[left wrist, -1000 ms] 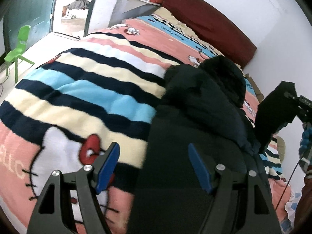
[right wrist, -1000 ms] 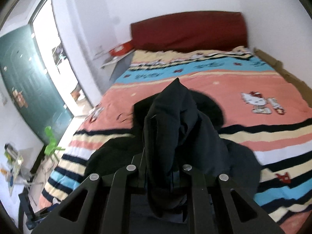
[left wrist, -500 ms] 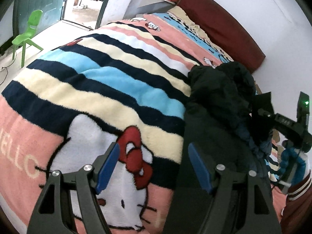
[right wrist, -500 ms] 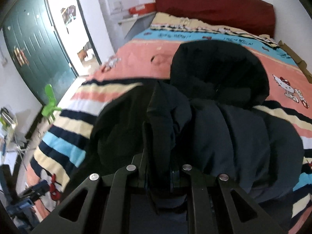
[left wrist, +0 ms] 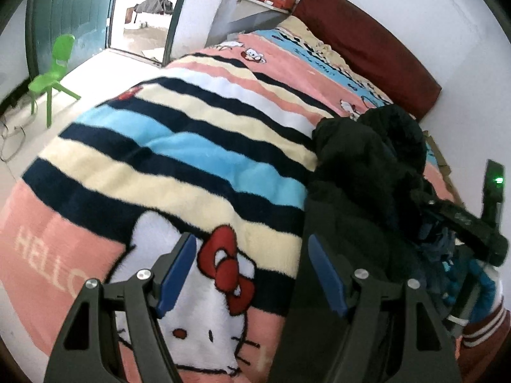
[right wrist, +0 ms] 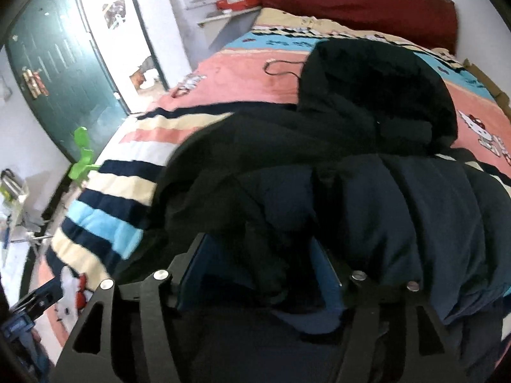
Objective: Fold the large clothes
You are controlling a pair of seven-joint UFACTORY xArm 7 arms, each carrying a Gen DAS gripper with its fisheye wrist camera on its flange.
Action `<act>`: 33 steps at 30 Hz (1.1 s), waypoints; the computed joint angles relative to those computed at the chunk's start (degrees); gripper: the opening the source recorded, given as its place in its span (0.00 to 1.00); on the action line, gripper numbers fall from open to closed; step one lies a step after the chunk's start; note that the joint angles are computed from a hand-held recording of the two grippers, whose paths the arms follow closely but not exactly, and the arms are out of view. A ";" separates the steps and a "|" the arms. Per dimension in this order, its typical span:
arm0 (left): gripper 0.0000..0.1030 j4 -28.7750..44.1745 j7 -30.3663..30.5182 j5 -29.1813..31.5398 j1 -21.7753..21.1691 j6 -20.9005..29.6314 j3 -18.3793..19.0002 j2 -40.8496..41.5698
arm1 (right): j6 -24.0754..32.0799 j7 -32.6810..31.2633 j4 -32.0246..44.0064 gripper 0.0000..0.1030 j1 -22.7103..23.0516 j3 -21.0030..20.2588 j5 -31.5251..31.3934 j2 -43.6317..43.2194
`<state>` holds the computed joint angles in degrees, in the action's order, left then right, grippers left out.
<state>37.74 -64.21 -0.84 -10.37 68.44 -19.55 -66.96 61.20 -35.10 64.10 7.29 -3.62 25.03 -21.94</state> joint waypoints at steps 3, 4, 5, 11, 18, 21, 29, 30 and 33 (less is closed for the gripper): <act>0.69 3.22 0.89 1.11 0.90 0.19 -0.67 3.67 | 4.41 -2.82 2.02 0.63 0.54 -2.88 4.36 -0.48; 0.69 4.95 1.29 1.60 1.29 -0.30 -1.23 5.84 | 5.32 -3.64 2.72 0.63 0.36 -3.48 5.19 -0.48; 0.69 6.18 1.64 2.05 1.47 -0.76 -1.58 7.50 | 6.44 -4.81 3.79 0.63 0.05 -4.46 6.17 -0.31; 0.69 18.21 2.27 5.82 2.80 -7.29 -5.75 25.81 | 10.50 -10.58 14.11 0.63 -5.86 -10.16 9.59 6.57; 0.69 38.59 -0.75 19.68 4.00 -10.74 -13.53 52.23 | 7.02 -15.26 26.64 0.63 -15.42 -12.21 9.12 20.40; 0.69 48.57 -2.02 28.04 2.24 -9.82 -16.13 64.11 | 4.75 -16.26 29.72 0.63 -18.44 -11.12 8.88 24.78; 0.70 61.30 -0.30 37.57 -6.84 -2.80 -12.31 80.84 | 2.33 -17.94 30.57 0.63 -24.03 -5.75 9.44 30.53; 0.71 60.02 -0.26 37.16 -6.98 -3.95 -11.54 80.58 | 2.52 -18.63 29.88 0.63 -24.75 -5.03 9.60 30.71; 0.78 53.91 -0.32 35.04 -6.71 -10.49 -9.40 78.23 | 3.70 -19.97 27.90 0.62 -26.59 -3.05 9.59 30.95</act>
<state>91.65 -64.52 34.20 -17.09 57.95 -28.95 11.27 64.90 -55.08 91.99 -19.30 -6.67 34.62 9.01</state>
